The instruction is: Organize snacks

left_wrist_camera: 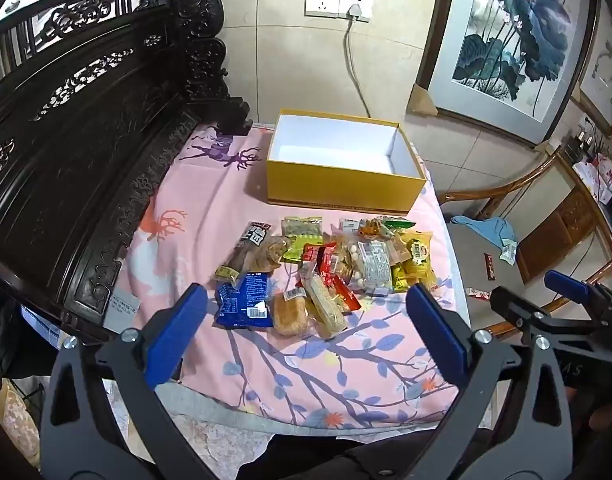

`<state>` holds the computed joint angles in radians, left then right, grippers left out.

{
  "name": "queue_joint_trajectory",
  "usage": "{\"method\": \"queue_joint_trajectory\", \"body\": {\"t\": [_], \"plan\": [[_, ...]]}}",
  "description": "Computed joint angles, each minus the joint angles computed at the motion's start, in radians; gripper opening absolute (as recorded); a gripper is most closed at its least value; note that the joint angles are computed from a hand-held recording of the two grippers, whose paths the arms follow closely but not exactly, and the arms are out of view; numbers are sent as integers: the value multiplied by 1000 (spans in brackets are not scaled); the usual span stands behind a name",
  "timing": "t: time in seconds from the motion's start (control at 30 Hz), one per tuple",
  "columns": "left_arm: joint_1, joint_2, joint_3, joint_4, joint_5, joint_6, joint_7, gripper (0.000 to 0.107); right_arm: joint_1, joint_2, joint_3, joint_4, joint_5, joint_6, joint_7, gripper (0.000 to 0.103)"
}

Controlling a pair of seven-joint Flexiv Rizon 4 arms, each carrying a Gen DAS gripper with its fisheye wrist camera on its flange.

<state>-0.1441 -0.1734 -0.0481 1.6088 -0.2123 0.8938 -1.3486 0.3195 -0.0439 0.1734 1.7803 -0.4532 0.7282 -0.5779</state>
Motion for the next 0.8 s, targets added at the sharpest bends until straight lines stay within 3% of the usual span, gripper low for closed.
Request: {"method": "queue_joint_trajectory", "body": {"t": [0.2,0.8], "plan": [[-13,-6,4,-26,57,-22,-34,101,-2,1,0,4,-3,5,-2,102],[5,-18,1,-27,11,-23,-4,101,0,-7,-1,3,-11,5,10,102]]}}
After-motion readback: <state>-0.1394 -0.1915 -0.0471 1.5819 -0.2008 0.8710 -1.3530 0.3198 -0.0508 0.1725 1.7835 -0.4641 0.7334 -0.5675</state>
